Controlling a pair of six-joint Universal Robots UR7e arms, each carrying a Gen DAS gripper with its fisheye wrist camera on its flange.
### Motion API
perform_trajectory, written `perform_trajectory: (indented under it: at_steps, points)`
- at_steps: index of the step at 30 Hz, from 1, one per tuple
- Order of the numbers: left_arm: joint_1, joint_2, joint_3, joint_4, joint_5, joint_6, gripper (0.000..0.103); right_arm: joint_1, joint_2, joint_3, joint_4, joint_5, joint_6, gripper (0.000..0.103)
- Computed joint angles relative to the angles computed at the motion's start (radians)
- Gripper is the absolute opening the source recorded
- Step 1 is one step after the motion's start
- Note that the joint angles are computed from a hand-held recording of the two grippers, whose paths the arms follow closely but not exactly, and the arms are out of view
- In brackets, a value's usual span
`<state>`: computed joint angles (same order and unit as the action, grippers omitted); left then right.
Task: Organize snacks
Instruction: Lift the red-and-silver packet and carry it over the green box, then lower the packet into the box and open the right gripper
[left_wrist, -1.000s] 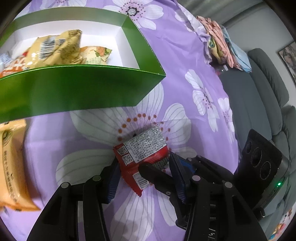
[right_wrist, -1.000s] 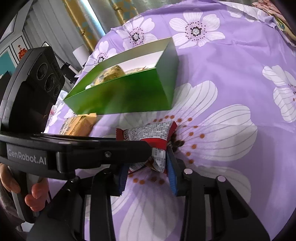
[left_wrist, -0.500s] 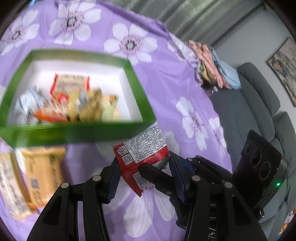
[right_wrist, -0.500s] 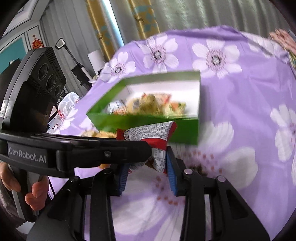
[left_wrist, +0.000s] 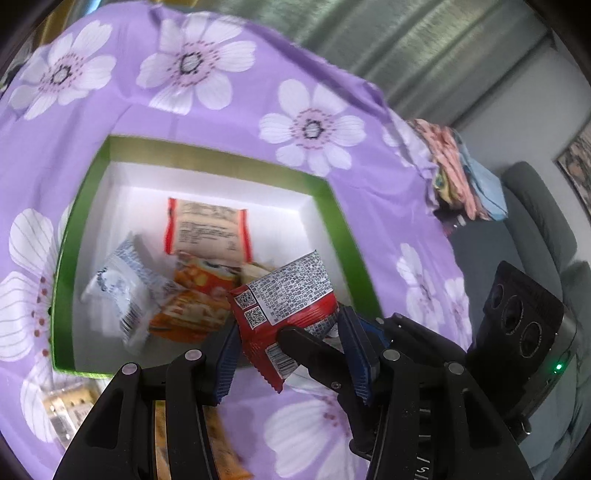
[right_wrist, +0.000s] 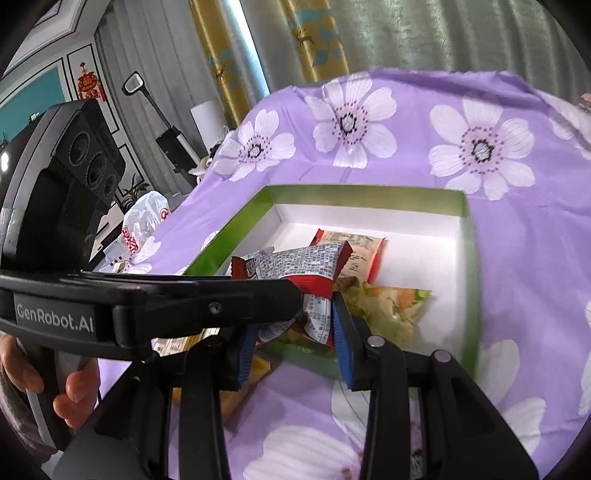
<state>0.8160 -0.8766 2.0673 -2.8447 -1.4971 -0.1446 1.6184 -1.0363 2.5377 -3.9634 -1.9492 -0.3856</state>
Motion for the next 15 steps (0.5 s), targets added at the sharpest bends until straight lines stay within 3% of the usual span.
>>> perform_trajectory:
  at_steps: [8, 15]
  points:
    - [0.029, 0.064, -0.055, -0.001, 0.044, 0.009, 0.052, 0.000, 0.070, -0.093, 0.031, -0.081, -0.033, 0.041]
    - [0.037, 0.085, -0.081, 0.001, 0.044, -0.010, 0.052, -0.015, 0.066, -0.111, 0.038, -0.077, -0.029, 0.045]
